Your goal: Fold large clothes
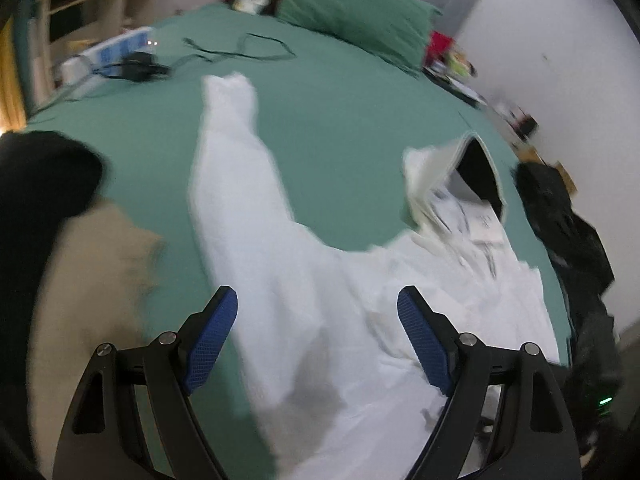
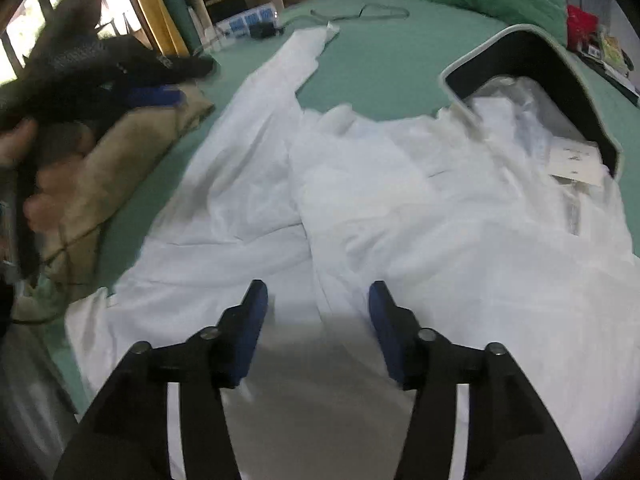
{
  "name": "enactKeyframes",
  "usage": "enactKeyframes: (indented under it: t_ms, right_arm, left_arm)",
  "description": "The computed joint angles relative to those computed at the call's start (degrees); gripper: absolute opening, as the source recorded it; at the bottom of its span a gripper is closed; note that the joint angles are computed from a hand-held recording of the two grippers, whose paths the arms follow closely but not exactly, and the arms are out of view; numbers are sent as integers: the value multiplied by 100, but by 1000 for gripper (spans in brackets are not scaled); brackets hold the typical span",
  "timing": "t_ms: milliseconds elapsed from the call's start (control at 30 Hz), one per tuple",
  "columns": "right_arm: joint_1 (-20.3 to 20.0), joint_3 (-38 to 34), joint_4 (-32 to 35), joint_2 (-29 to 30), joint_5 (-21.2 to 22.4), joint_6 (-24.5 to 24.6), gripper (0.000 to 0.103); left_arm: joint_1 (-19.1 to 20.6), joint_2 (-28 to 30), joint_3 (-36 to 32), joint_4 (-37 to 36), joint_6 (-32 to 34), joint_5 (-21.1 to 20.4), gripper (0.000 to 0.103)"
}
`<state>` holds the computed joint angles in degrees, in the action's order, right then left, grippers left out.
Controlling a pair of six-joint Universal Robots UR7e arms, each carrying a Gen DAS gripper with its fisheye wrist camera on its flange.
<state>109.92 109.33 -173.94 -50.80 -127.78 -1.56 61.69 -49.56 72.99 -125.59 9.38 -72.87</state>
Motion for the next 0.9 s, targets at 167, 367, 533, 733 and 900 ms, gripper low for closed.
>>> enactKeyframes:
  t_ms: [167, 367, 533, 733, 900]
  right_arm:
    - [113, 680, -515, -825, -881, -225, 57]
    - [-577, 1426, -592, -1914, -2380, 38, 61]
    - [-1867, 1993, -741, -2812, -1092, 121, 27]
    - [-1801, 1666, -1650, -2238, -1648, -974, 1]
    - [-1908, 1477, -1707, -2283, -1937, -775, 1]
  left_arm:
    - [-145, 220, 233, -195, 228, -94, 85]
    - [-210, 444, 230, -189, 215, 62, 84]
    - [-271, 479, 396, -415, 561, 522, 76]
    - [-274, 398, 736, -1025, 963, 937, 11]
    - [-277, 194, 871, -1393, 740, 1007, 9]
